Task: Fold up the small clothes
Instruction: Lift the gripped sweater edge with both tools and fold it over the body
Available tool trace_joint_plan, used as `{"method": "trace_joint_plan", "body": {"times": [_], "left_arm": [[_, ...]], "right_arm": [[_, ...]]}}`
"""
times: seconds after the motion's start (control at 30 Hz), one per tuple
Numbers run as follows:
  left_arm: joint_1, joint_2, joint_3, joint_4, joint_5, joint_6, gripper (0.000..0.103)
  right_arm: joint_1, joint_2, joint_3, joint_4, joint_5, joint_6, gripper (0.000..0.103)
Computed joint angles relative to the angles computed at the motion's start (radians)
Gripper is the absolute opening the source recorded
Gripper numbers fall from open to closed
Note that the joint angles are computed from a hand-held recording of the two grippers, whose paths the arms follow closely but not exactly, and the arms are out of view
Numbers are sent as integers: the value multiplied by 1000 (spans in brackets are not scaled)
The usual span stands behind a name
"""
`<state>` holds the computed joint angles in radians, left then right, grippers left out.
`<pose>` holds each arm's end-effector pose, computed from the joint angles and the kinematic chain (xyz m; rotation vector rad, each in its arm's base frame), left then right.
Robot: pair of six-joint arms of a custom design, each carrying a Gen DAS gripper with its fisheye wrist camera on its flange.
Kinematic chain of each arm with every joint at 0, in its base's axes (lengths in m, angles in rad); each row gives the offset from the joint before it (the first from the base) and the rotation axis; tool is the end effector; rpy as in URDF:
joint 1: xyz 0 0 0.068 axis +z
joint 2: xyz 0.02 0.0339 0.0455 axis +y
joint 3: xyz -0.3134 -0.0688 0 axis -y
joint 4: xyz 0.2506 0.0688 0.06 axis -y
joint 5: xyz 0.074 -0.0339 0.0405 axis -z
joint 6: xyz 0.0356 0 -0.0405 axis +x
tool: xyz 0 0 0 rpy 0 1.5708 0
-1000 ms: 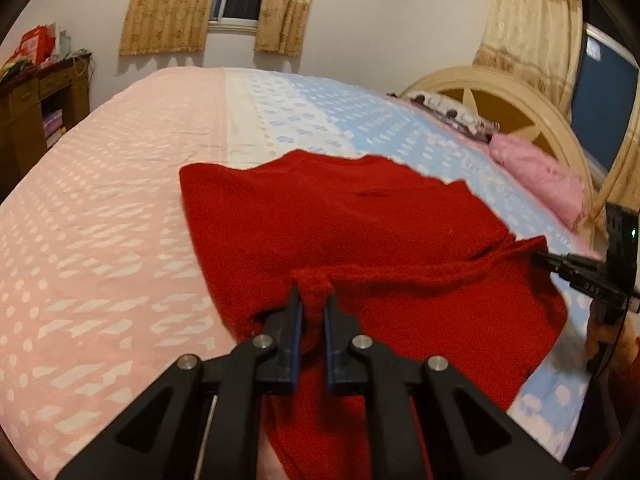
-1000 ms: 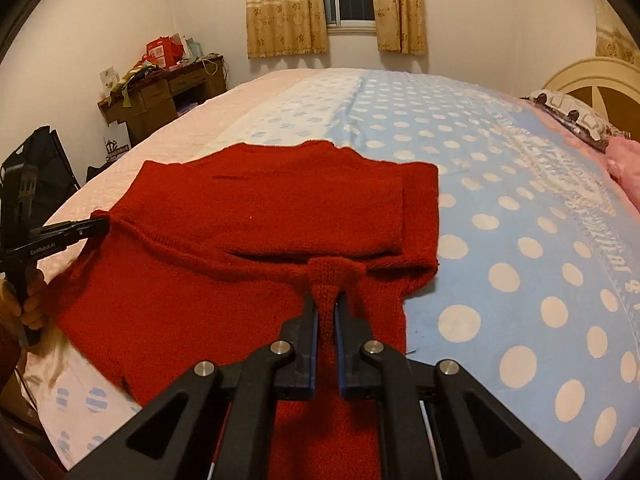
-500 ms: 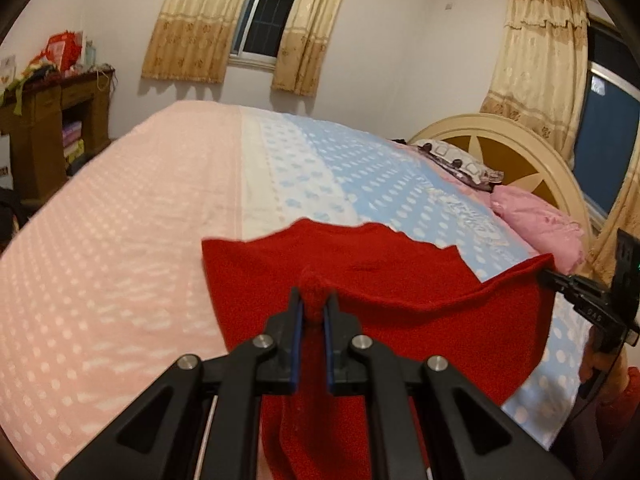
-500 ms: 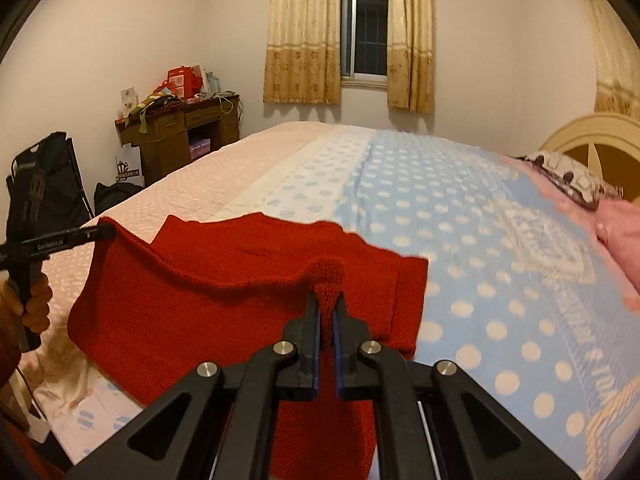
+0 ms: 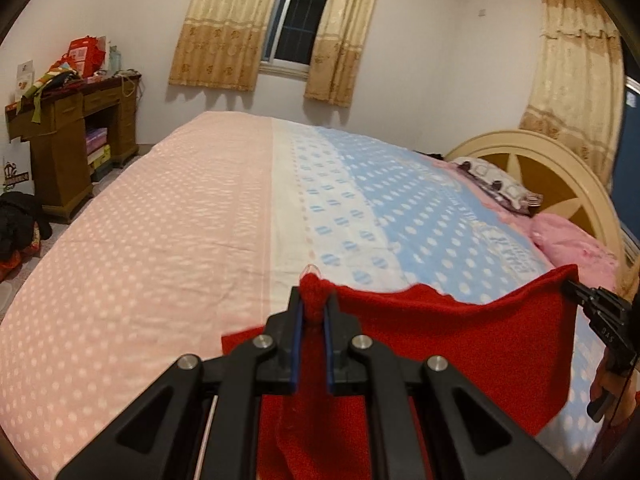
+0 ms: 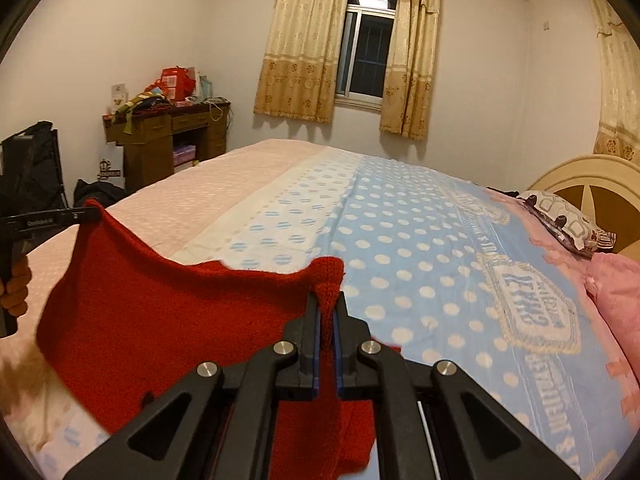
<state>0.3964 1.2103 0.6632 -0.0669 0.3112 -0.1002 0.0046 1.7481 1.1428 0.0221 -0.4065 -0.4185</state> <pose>0.2282 0.0837 0.2655 -0.3587 2.1261 -0.1690 0.4045 0.0159 0.2700 -0.6668 1.9986 0.1908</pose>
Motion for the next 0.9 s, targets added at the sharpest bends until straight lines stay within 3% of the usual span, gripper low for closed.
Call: {"method": "trace_joint_plan", "body": {"times": [0.37, 0.9], "left_arm": [[-46, 394, 94, 153, -132, -90, 9], [-57, 495, 144, 99, -181, -100, 9]], "right_arm": [[75, 371, 294, -30, 141, 88, 4], [85, 487, 378, -61, 182, 118, 4]]}}
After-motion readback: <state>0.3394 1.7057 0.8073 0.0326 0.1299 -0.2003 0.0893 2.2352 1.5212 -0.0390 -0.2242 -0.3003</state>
